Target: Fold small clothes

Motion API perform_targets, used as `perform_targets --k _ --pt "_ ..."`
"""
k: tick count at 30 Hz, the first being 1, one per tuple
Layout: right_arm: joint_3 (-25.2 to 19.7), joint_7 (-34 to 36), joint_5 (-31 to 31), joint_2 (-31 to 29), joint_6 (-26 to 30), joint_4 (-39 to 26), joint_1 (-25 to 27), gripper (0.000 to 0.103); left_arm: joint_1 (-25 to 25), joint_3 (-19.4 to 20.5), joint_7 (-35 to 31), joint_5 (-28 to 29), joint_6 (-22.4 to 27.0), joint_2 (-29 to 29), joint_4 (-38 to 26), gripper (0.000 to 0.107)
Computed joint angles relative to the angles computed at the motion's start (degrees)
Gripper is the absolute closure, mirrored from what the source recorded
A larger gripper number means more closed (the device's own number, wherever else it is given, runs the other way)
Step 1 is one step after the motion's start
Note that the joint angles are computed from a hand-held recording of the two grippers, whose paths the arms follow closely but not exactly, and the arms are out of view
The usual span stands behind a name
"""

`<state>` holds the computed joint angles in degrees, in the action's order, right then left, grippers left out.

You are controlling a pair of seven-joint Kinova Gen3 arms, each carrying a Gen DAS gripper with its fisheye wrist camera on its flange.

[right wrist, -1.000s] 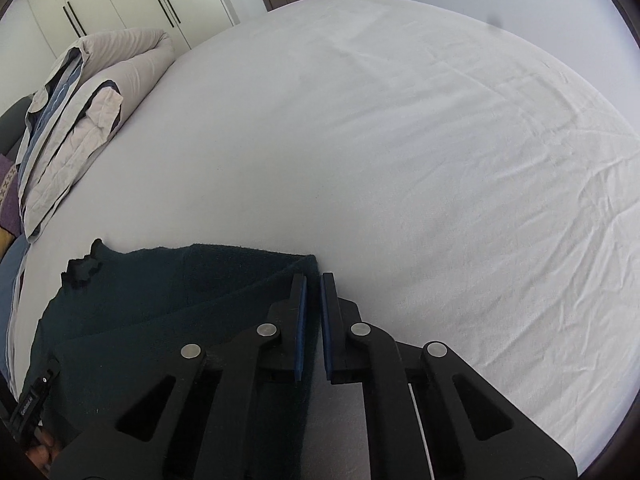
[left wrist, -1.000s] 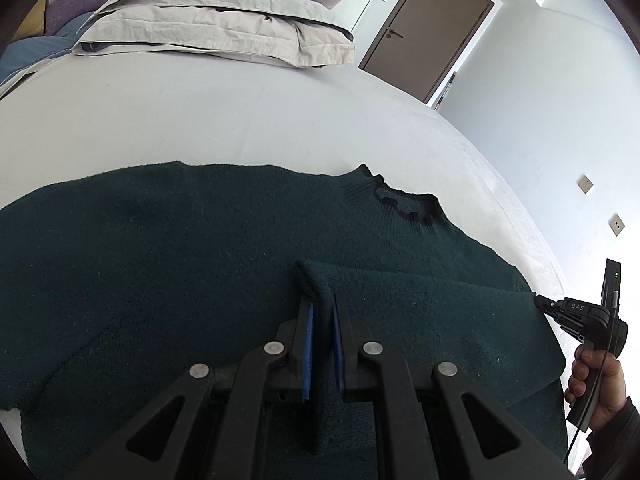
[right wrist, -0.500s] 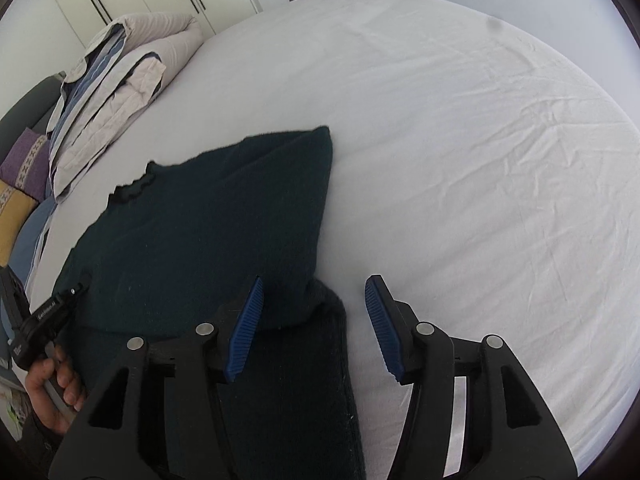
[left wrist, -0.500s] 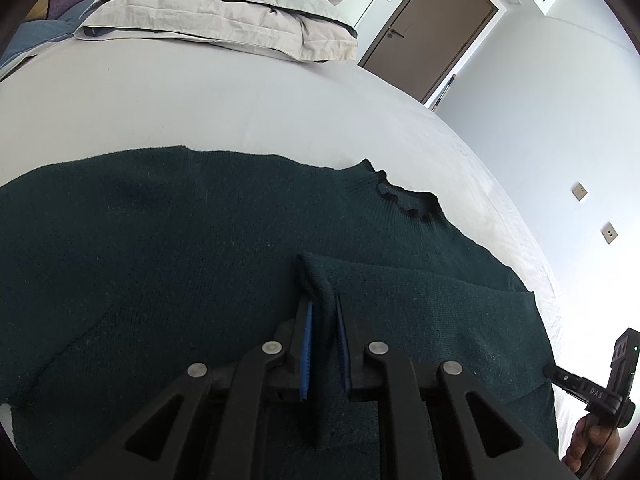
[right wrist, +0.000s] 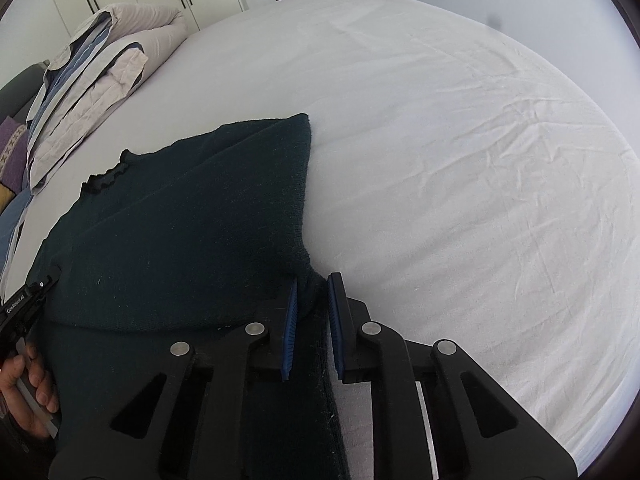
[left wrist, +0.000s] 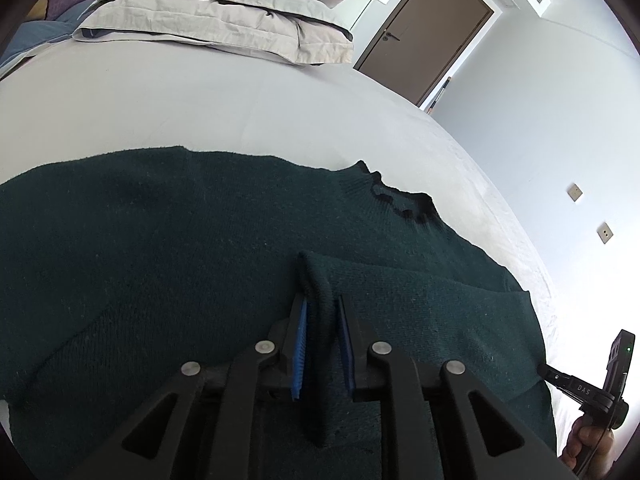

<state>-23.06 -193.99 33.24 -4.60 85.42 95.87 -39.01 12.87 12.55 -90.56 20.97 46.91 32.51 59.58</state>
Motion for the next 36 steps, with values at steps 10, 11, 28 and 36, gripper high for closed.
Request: perform_targets --k 10,11,28,36 --pt "3.14 -4.50 3.74 -2.10 0.44 2.04 -6.89 0.072 -2.65 1.43 -1.99 3.67 2.45 -0.99 0.18 0.070" --pt "0.48 -5.57 5.34 -1.80 2.77 0.63 -6.74 0.061 -4.28 1.54 -2.29 5.97 1.36 -3.20 2.84 0.056" --pt "-18.16 -16.64 26.20 19.08 7.86 -18.39 -16.11 0.043 -35.31 -16.06 -4.59 32.38 4.25 -22.88 32.67 0.035" --pt "-13.22 -15.19 27.90 22.24 8.86 -24.14 -23.11 0.043 -37.48 -14.92 -2.79 34.45 0.49 -18.29 31.11 0.043"
